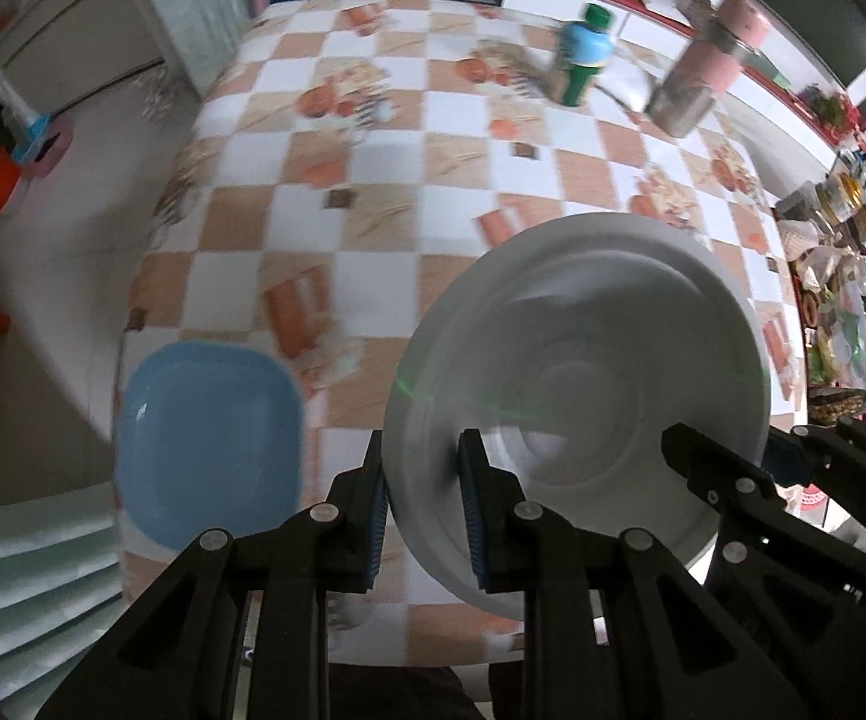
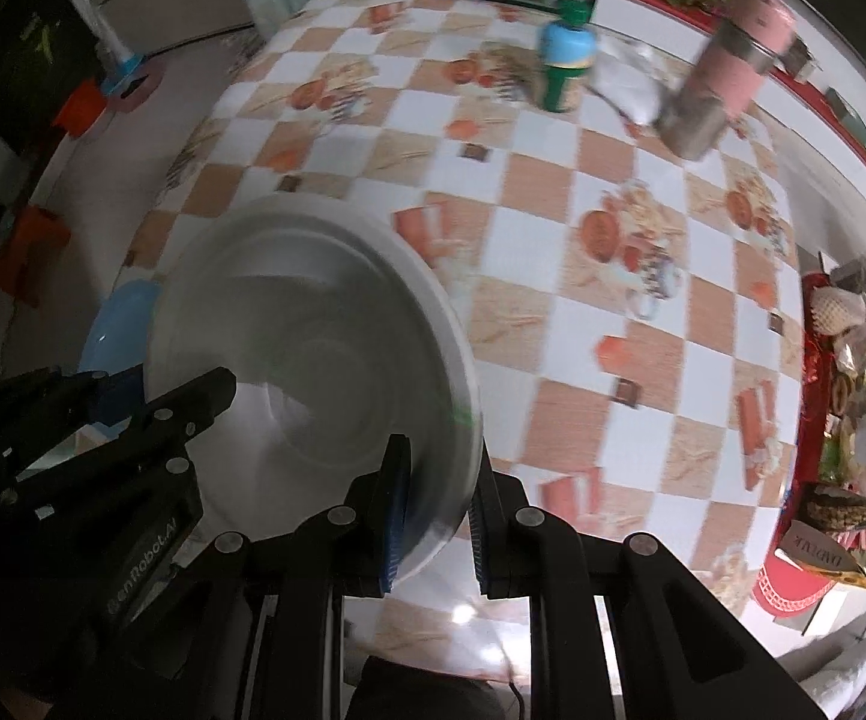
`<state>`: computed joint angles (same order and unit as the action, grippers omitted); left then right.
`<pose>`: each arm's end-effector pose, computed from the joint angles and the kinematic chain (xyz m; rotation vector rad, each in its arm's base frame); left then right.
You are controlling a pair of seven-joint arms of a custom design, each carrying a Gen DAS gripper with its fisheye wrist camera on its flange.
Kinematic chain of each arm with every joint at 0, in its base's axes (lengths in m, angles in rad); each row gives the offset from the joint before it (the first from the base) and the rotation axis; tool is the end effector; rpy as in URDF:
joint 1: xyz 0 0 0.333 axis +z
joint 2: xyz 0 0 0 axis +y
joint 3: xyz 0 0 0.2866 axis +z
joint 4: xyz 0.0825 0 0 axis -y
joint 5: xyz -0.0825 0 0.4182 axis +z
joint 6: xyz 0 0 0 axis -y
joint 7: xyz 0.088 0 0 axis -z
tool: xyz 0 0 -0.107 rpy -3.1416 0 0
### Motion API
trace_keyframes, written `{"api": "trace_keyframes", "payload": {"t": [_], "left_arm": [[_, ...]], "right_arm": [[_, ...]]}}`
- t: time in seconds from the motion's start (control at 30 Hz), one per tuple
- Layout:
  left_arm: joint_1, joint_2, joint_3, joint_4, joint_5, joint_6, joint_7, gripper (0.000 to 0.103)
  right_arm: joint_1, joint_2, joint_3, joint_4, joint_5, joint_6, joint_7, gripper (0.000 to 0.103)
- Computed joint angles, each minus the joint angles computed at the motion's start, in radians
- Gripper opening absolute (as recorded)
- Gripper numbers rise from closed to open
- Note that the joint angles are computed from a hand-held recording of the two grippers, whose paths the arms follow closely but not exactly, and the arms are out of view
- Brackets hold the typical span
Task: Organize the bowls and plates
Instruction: 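Lower the white bowl stack onto the blue plate with both grippers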
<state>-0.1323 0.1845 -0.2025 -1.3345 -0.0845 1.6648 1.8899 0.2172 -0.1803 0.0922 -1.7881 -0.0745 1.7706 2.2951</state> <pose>0.6140 -0.2091 0.6134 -1.3866 2.7823 -0.2987 0.5296 0.1663 0.6053 -1.6517 2.5083 -0.1963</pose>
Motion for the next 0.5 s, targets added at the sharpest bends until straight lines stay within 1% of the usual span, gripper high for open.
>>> {"api": "trace_keyframes", "payload": {"t": [0.07,0.2,0.5], "left_arm": [[0.015,0.013,0.011,0.015,-0.001,-0.008,0.011,0.024],[0.048,0.051,0.028,0.062,0.007,-0.025,0.026,0.024],[0.107,0.136,0.045,0.170,0.027,-0.058,0.035,0.024]], "right_arm": [[0.013,0.060,0.012,0.062,0.000,-0.008,0.004,0.020],[0.047,0.160,0.014,0.171,-0.002,-0.020,0.008,0.020],[0.134,0.387,-0.010,0.442,-0.006,-0.061,-0.010,0.020]]}}
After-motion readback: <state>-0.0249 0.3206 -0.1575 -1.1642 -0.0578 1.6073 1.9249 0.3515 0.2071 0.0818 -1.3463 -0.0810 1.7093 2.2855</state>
